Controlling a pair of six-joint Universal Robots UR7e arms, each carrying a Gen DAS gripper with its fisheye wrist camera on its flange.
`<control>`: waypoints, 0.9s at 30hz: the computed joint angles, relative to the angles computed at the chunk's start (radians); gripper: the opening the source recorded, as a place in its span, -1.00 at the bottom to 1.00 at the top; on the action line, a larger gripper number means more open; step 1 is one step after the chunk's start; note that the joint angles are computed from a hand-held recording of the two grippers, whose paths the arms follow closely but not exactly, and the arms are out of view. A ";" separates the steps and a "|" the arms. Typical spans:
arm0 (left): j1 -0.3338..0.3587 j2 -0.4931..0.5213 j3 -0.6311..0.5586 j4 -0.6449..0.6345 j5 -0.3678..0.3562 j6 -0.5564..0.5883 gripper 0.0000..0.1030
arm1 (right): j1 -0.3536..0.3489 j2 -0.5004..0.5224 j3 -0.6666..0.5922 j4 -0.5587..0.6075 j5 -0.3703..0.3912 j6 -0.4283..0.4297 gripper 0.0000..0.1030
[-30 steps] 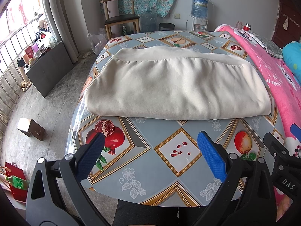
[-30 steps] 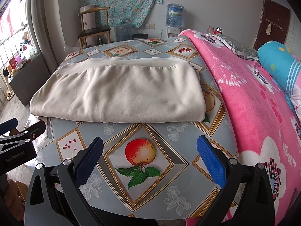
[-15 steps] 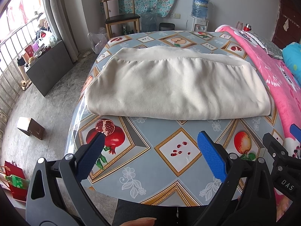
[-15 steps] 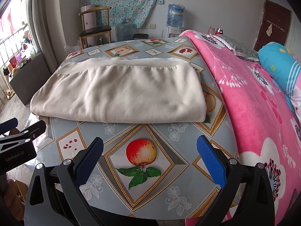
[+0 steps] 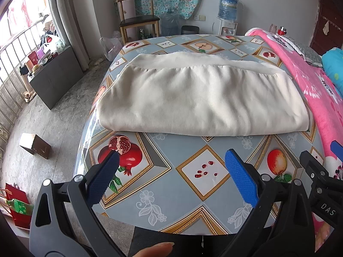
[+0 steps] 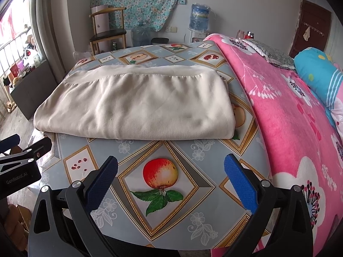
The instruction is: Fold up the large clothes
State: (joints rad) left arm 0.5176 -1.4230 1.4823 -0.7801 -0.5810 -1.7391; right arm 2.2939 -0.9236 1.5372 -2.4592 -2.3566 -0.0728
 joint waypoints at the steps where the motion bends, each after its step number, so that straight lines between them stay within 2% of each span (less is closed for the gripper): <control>1: 0.000 -0.001 0.000 0.001 0.000 0.000 0.85 | 0.000 0.000 0.000 0.000 0.000 0.000 0.88; 27: -0.003 -0.001 -0.005 0.012 -0.001 -0.011 0.85 | -0.001 0.000 0.005 -0.006 -0.002 0.000 0.88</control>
State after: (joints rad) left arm 0.5146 -1.4242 1.4777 -0.7682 -0.5818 -1.7498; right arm 2.2930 -0.9231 1.5426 -2.4656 -2.3585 -0.0728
